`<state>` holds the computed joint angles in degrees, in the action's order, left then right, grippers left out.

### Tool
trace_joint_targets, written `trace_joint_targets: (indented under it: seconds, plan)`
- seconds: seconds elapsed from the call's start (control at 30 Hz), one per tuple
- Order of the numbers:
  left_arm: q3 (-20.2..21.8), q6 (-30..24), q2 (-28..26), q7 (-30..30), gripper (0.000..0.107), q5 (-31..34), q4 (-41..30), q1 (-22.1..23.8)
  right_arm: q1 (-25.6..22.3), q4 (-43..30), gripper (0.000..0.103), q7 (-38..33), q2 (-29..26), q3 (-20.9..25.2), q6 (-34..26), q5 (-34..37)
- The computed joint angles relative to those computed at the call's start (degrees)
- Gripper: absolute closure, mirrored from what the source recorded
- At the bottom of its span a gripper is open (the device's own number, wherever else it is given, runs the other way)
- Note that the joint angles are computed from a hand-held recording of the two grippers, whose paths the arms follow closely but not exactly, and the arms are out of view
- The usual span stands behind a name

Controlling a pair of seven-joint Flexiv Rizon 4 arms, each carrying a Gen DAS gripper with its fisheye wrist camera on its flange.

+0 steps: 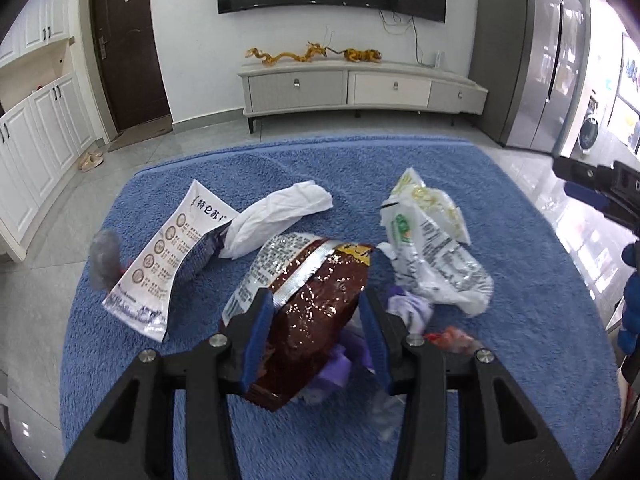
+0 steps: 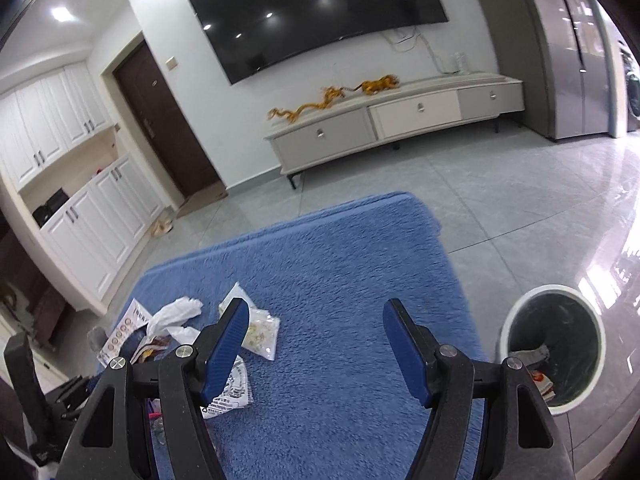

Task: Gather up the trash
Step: 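Grasp the brown snack wrapper with the left tool while the right tool grasps the clear printed bag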

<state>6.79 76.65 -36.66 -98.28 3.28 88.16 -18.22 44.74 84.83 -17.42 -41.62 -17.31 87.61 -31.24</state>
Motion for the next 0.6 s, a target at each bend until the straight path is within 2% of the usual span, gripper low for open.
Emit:
trace_joint_targets:
  seconds: [0.1, 0.17, 0.3, 0.4, 0.6]
  plan:
    - [-0.2, -0.9, -1.1, 0.8, 0.064, 0.0, -1.7, 0.5, -5.9, -7.6, 0.035, -7.3, -4.0, 10.1, -3.5, 0.8]
    - [-1.9, -0.9, -1.4, 1.9, 0.064, -1.4, -2.0, 2.0, -8.6, -12.5, 0.035, -12.5, -6.8, 15.5, -5.8, 2.1]
    - [-3.8, -1.0, -1.8, 3.9, 0.064, -3.7, -2.3, 3.9, -11.9, -22.1, 0.035, -23.0, -12.4, 24.2, -10.9, 5.6]
    - [-4.2, -0.8, -1.9, 5.0, 0.064, -4.6, -2.2, 4.3, -12.1, -27.4, 0.035, -28.3, -15.2, 26.7, -14.1, 7.6]
    - [-4.4, -0.1, -1.7, 6.1, 0.064, -5.7, -1.6, 4.3, -10.9, -35.2, 0.035, -34.5, -19.3, 27.9, -18.9, 11.7]
